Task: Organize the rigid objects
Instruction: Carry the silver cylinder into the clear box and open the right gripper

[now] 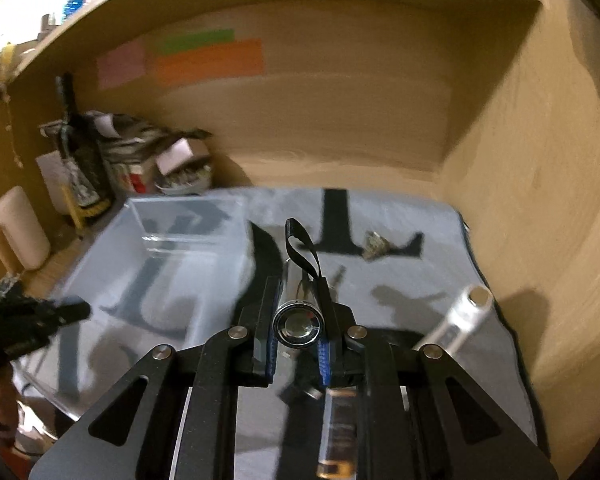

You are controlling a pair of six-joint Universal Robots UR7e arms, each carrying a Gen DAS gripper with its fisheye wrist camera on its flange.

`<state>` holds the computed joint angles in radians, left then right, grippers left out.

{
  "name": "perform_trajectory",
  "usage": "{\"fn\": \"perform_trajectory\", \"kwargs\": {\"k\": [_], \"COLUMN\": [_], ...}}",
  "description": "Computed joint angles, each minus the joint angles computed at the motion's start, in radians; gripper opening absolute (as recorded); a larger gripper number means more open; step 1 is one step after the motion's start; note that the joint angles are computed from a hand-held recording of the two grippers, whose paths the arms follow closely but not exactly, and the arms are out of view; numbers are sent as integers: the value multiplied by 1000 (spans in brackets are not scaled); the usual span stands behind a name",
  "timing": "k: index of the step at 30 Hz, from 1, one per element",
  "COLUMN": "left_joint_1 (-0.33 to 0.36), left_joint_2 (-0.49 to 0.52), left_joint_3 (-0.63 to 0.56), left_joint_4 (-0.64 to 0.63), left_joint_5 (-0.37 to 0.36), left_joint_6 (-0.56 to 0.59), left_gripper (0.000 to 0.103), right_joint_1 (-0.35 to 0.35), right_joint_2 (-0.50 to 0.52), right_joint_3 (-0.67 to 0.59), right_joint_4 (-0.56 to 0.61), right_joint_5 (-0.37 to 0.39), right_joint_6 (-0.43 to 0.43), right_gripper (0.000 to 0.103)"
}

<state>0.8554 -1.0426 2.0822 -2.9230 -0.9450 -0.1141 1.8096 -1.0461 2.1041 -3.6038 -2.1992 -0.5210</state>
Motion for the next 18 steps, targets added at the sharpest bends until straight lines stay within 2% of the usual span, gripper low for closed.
{"fn": "perform_trajectory", "kwargs": {"k": [10, 18], "left_joint_1": [8, 14], "left_joint_2": [-2, -6], "left_joint_3": [-2, -1], "left_joint_4": [-1, -8], "left_joint_5": [-19, -35], "left_joint_6": [15, 18], "left_gripper": [16, 17], "right_joint_1": [26, 24], "right_joint_2": [66, 107], "right_joint_3": [-70, -129], "right_joint_4": [71, 214], "right_joint_5": [52, 68], "right_joint_6": [-36, -34], "right_gripper": [14, 14]}}
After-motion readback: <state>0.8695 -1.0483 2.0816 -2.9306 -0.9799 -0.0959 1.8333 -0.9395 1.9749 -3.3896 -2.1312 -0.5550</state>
